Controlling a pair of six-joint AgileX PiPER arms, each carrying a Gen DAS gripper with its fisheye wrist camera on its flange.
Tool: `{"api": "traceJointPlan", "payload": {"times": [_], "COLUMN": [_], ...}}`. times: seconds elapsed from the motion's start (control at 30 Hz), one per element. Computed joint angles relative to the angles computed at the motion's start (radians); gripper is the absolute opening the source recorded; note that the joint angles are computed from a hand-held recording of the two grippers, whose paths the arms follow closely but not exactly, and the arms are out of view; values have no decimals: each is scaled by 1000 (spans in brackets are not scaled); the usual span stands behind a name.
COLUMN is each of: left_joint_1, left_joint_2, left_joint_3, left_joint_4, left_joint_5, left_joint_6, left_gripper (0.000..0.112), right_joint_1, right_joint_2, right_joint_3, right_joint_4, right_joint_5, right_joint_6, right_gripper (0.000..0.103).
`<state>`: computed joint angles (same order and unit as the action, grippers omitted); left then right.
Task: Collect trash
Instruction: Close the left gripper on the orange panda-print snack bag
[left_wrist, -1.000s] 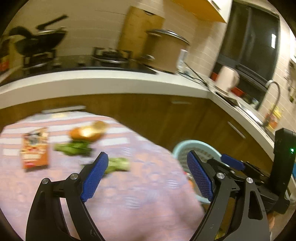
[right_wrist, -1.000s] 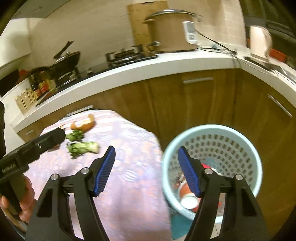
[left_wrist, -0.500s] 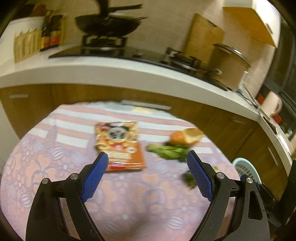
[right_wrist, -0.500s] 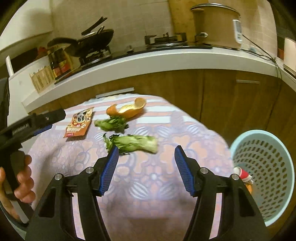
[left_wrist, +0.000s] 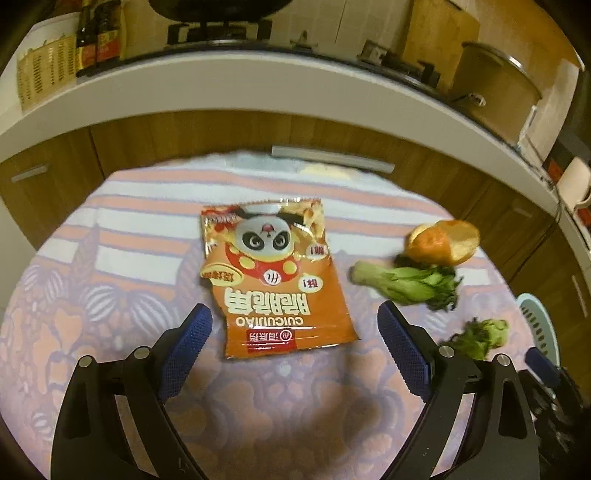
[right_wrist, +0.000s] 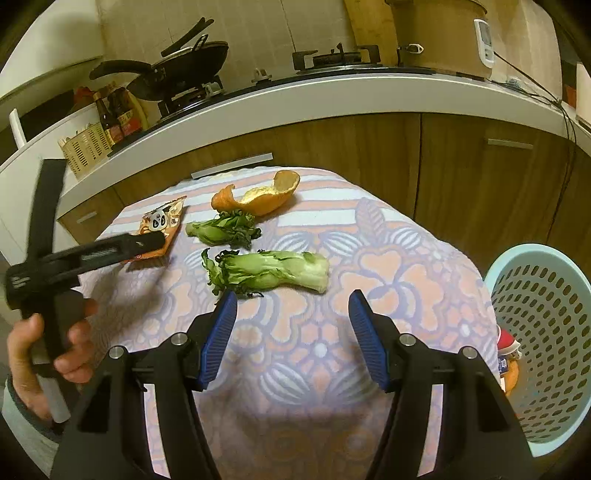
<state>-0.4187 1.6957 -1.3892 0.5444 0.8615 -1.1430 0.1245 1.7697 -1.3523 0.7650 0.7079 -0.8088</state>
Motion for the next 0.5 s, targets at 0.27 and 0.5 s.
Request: {"api": "traceJointPlan", "payload": {"times": [0.27,0.5], "left_joint_1": [-39,-34], "left_joint_2": [-9,-67], "left_joint_3": [43,122], "left_joint_4": [121,159], "left_joint_5": [-5,-107], "left_joint_6": [-82,-148], "left_gripper": [64,54], "right_joint_1": [14,-13], "right_joint_2": [83,264], "right_joint_3": [-172,-423], "right_joint_4": [-72,-52], "right_joint_5": [98,279], "right_joint_6": [62,159], "right_gripper": [59,59]}}
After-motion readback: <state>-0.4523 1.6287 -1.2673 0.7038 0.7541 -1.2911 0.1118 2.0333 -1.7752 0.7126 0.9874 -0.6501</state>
